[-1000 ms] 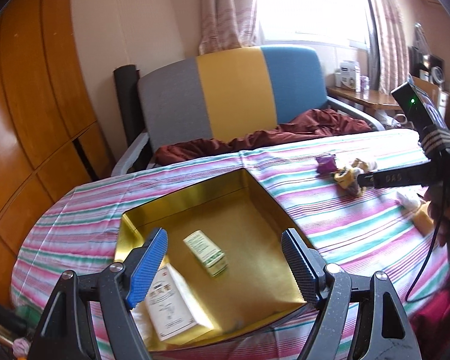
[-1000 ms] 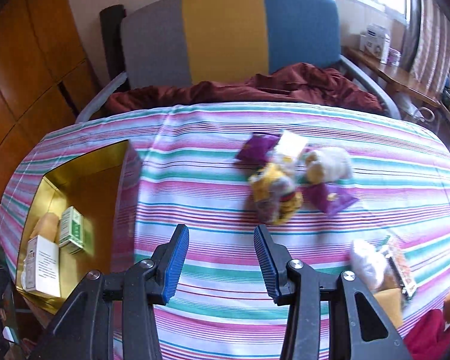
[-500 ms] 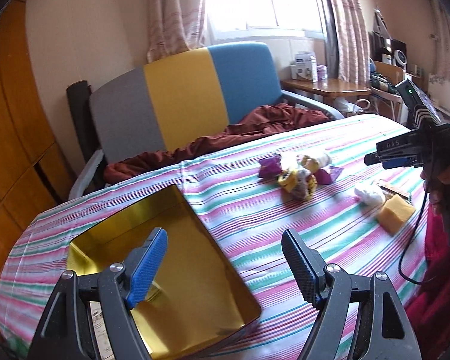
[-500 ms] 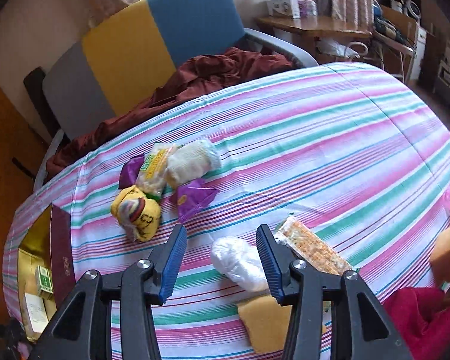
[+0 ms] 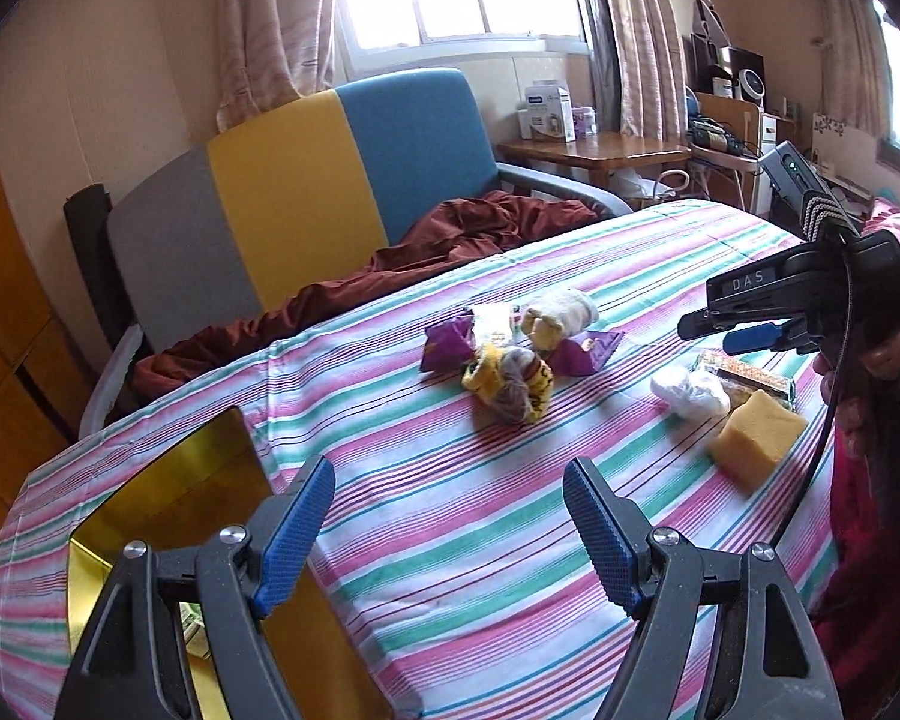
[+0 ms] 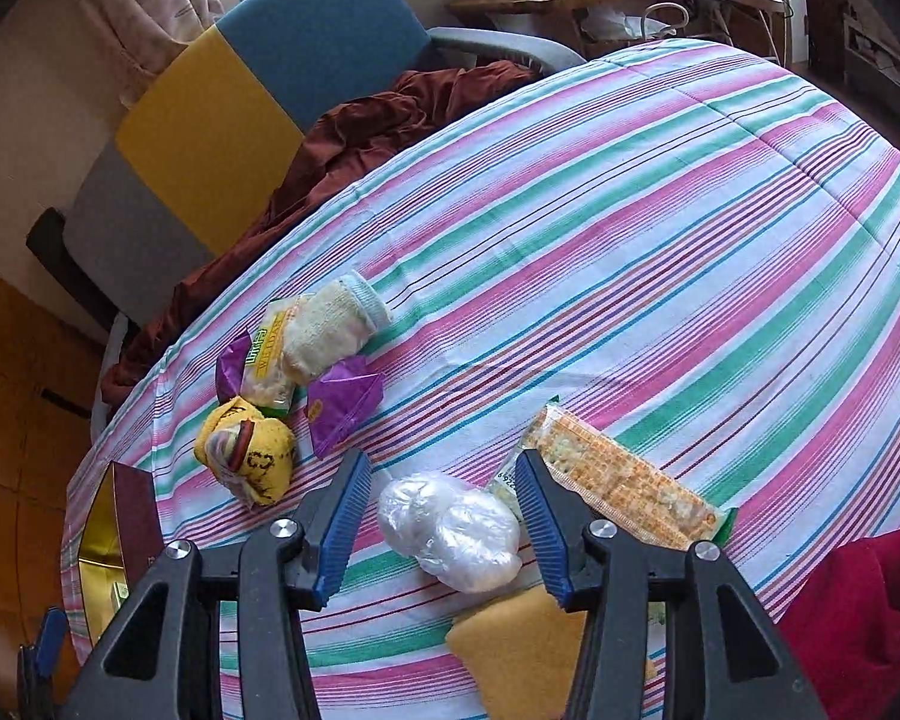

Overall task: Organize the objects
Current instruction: 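Move both tools away from the tray back toward the remaining items, then grasp the yellow-grey sock bundle with the left tool while the right tool approaches the plastic bag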

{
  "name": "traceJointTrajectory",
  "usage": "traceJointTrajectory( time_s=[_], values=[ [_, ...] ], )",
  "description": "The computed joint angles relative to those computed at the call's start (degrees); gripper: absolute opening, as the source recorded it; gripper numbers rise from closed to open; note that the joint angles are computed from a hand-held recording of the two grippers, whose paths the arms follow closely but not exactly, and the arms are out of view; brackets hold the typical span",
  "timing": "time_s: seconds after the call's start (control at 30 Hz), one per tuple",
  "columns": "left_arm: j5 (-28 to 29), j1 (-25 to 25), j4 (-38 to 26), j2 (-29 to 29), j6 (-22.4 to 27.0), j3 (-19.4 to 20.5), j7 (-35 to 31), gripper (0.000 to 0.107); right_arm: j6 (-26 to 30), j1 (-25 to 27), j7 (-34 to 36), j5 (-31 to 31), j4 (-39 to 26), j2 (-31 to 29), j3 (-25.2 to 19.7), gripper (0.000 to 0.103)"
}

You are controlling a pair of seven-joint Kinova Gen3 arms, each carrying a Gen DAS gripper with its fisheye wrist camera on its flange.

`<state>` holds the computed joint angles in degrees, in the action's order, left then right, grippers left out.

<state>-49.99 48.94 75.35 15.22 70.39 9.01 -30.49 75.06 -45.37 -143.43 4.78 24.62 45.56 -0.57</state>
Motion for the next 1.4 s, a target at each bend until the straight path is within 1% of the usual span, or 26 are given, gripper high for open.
traceJointTrajectory(
  time_s=[0.2, 0.53, 0.87, 1.1, 1.23, 1.4],
  values=[
    [1.67, -0.51, -3.10, 2.40, -1.45, -0.56, -3.36, 0.079, -0.44, 0.78, -0.50, -0.81, 0.78, -0.14, -0.46, 0.051],
    [4.25, 0.12, -8.41, 6.31, -2.63, -3.32, -8.82, 0.079, -1.96, 1.76, -1.68, -1.89, 2.67, -0.83, -0.90, 0.051],
    [8.81, -1.14, -13.27, 9.95, -3.10, -5.88, -13.63, 0.079, -3.42, 2.49, -1.69, -2.71, 4.14, -1.39, -1.53, 0.051],
    [15.53, -5.91, -17.53, 11.88, -4.19, -7.47, -15.03, 0.079, -4.21, 2.82, -1.40, -3.43, 4.61, -1.45, -1.96, 0.051],
    [18.44, -8.60, -19.32, 13.16, -4.51, -8.28, -16.30, 0.079, -5.32, 3.22, -0.92, -4.12, 5.47, -1.76, -2.38, 0.051],
    [21.54, -11.00, -22.95, 15.73, -3.49, -8.85, -19.42, 0.078, -6.20, 3.83, -0.53, -5.15, 6.38, -2.09, -2.88, 0.051]
  ],
)
